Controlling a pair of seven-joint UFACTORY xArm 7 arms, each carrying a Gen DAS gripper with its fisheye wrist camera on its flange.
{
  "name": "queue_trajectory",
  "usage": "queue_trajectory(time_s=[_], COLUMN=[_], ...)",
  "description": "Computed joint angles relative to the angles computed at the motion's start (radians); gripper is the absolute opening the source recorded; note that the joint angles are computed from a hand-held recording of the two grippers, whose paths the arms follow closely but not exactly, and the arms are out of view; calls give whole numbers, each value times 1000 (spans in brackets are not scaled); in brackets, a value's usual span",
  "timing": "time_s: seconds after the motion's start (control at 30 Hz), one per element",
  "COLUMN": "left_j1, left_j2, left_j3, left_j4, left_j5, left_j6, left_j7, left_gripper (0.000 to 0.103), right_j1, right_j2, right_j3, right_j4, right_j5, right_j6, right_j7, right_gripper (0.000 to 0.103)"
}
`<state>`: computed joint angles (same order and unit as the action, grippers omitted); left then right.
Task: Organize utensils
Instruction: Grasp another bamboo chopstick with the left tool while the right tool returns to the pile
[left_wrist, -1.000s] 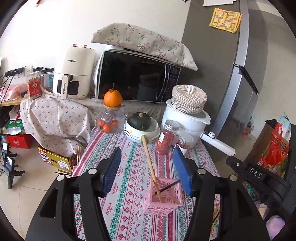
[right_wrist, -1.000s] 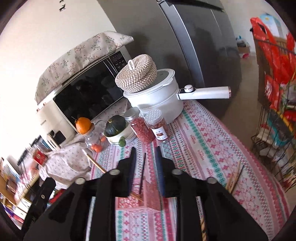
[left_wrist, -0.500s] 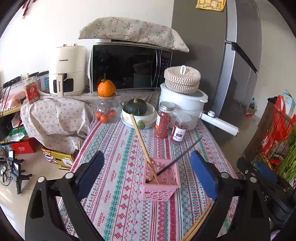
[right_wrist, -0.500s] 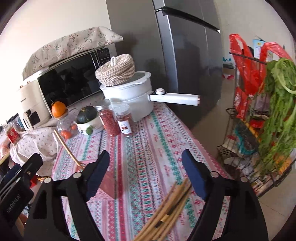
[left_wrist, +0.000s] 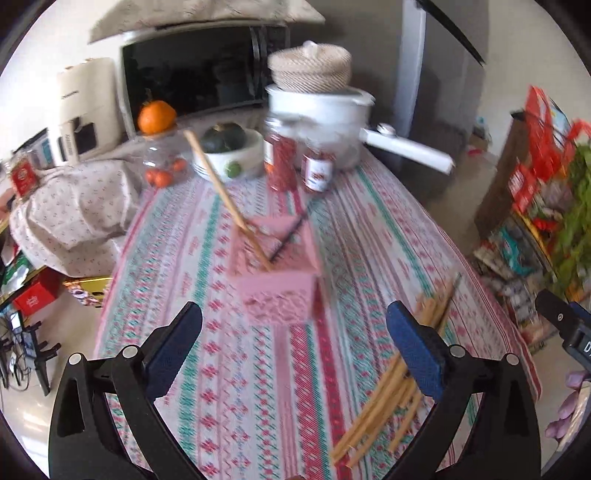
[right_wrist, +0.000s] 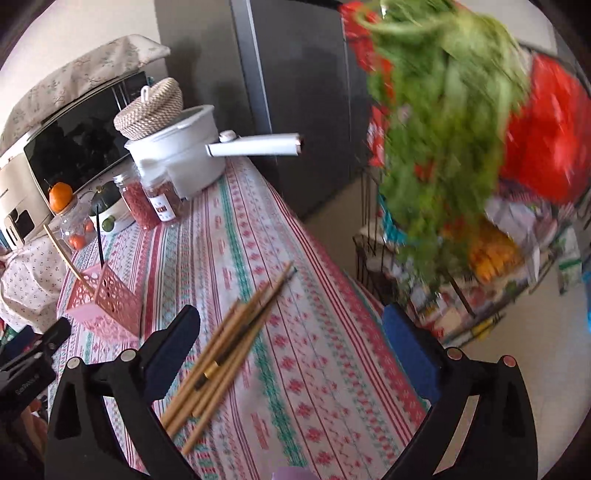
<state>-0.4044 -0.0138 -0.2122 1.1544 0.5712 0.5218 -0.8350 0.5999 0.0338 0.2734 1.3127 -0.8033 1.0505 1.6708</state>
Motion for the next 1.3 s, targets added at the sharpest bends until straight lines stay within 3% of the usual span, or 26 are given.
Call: queue_trajectory(time_s=[0.13,0.27,0.33,0.5,0.7,0.97,1.03,1.2,1.3], left_j1=[-37,-81,-92,-143,-184,-241,-246,-262,-276], left_j2=[56,125,181,364,655,893,919,993,967], left_j3=[-21,-15,-18,5,52,112,120,142,155], left_j4=[30,91,160,425,866,1239,1274,1370,1312], left_j5=[-132,-117,-203,-305,-440,-483,-491,-496,-472], left_j6=[19,72,117,268,542,759,781,830,779], left_j7=[161,191,283,398,452,505,513,529,551], left_gripper=[96,96,96,96,94,68,66,48,38], right_j1=[-35,-81,-97,-122,-127,-137,-140,-149,-152], right_j2=[-106,-156,-155,-161,-151,-174,-177,-177,-173], right_j3=[-7,-7,1,20,19,12,11,16,19], right_j4=[-156,-287,-307,-331,-339,-387,-394,-397,-391], right_j5=[145,343,410,466,550,626,644,653,646], right_j6=[-168,-376,-405,-462,-498,-554,-561,-563,-551], right_j7=[54,39,20,4,-75,-126,-144,-150,-149], right_gripper=[96,96,96,96,96,96,96,96,96])
